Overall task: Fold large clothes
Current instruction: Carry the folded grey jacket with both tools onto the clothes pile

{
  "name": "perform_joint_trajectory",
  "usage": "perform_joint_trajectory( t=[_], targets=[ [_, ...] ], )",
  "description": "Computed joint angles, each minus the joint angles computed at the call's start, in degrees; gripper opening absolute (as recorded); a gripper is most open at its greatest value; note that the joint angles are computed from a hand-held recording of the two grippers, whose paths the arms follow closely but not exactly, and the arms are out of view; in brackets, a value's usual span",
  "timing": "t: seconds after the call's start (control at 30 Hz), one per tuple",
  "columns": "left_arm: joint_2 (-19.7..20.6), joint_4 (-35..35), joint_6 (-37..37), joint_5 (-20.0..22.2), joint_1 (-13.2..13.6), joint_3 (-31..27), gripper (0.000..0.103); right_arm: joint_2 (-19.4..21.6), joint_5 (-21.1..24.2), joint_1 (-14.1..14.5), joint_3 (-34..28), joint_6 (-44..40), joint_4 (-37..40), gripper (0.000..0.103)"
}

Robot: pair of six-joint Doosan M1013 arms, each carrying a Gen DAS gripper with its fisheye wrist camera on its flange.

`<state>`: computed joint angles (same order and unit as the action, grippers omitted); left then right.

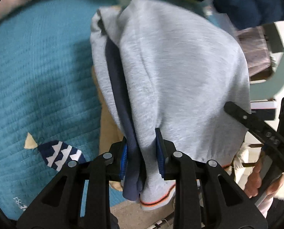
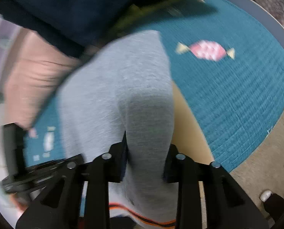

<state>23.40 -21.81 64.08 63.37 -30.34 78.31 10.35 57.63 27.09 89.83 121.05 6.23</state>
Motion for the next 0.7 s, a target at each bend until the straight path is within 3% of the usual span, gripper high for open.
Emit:
perform_joint_trajectory(
  t=[0.13, 0.23, 0.33, 0.4, 0.47, 0.5, 0.57, 0.67, 0.7],
  targets=[
    [-0.88, -0.31, 1.43, -1.26, 0.69, 1.48, 0.034, -0.62, -3.43, 0.30, 1.84, 1.23, -0.28, 0.037],
    [-1.40, 2.15, 0.77, 2.43, 0.78, 0.24, 0.041, -1.81, -2.54, -0.52, 1.75, 2.75, 1.47, 0.040],
    [-3.10, 3.52, 0.84, 3.00, 0.73, -0.29, 0.042, -4.04, -2.78, 0.27, 1.57, 9.18, -3.33, 0.043],
    [-4.12, 8.64, -1.33, 2.88, -0.19, -0.86, 0.042, -5.52, -3.95, 1.22, 1.95, 14.17, -7.20, 0.045],
    [-5.20, 10.25, -1.46, 1.48, -0.84, -0.88, 0.042, -7.25, -6.88, 2.62, 2.52, 13.79, -9.72, 0.044],
    [-5.44, 9.25, -0.97, 1.01, -0.91, -0.95, 0.042, -7.66, -7.53, 3.26, 2.53, 12.64, -10.21, 0.030],
    [-5.87, 6.71, -0.36, -0.78, -0.92, -0.53, 0.042, -7.32, -6.52, 3.65, 2.16, 8.81, -7.14, 0.013],
    [-4.87, 3.54, 1.44, -2.23, -1.36, 0.10, 0.039, -5.77, -3.88, 3.71, 2.14, 7.92, -5.79, 0.008],
    [-4.05, 4.25, 0.47, -1.06, -1.77, -0.10, 0.024, -4.66, -1.31, 4.12, 1.80, 10.26, -8.52, 0.008]
  ],
)
